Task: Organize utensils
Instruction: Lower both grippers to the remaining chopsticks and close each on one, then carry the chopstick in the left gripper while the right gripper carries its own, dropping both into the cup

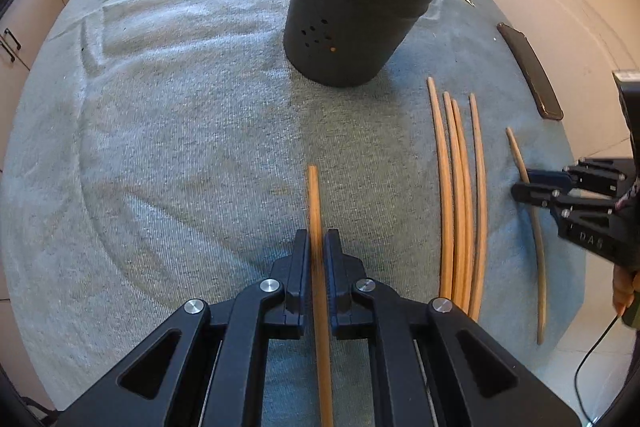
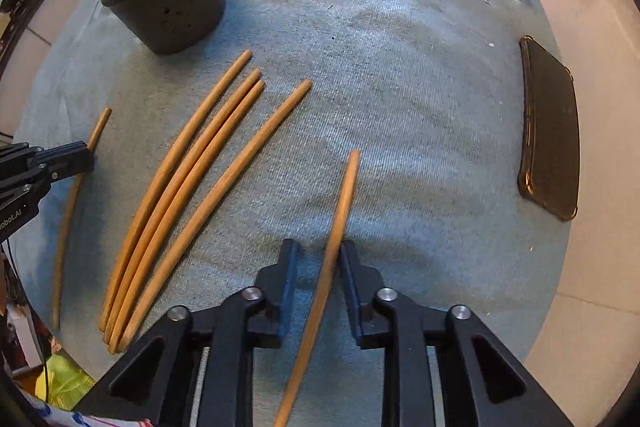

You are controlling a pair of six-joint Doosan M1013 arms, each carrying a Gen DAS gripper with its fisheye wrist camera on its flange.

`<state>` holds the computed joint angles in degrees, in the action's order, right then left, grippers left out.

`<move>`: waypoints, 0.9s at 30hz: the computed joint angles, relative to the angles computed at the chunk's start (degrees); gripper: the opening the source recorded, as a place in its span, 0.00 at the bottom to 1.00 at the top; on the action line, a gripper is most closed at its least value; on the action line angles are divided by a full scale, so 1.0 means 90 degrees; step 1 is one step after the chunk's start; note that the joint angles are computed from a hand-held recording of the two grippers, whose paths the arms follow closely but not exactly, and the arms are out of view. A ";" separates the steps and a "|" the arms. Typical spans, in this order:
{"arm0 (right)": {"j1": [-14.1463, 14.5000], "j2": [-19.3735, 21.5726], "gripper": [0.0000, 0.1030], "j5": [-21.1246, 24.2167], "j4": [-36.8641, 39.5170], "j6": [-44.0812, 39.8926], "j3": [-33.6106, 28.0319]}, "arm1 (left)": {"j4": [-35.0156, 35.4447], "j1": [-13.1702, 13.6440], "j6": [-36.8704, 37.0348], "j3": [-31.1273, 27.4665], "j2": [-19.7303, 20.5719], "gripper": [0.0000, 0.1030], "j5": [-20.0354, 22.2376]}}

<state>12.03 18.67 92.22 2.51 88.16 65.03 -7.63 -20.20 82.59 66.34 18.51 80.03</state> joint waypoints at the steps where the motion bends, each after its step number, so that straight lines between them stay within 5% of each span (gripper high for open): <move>1: 0.0009 0.0016 0.17 -0.0002 -0.0033 -0.0039 -0.0024 | 0.0021 -0.0005 0.0034 0.0048 -0.0039 0.07 -0.0036; 6: 0.0139 -0.0221 0.07 -0.0542 -0.0277 -0.0170 0.0290 | 0.0184 -0.0026 -0.0023 0.0345 -0.0258 0.06 -0.0472; 18: 0.0121 -0.1641 0.07 -0.2863 0.0196 0.0283 0.1451 | 0.0506 -0.0137 -0.0352 0.1232 -0.1553 0.06 -0.2614; 27: 0.0337 -0.2272 0.07 -0.3824 0.0144 0.0641 0.1806 | 0.1143 -0.0410 -0.0566 0.1762 -0.2189 0.06 -0.3423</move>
<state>15.06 -1.78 57.81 3.80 93.93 81.28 2.65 -23.89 77.49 82.20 -1.19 49.22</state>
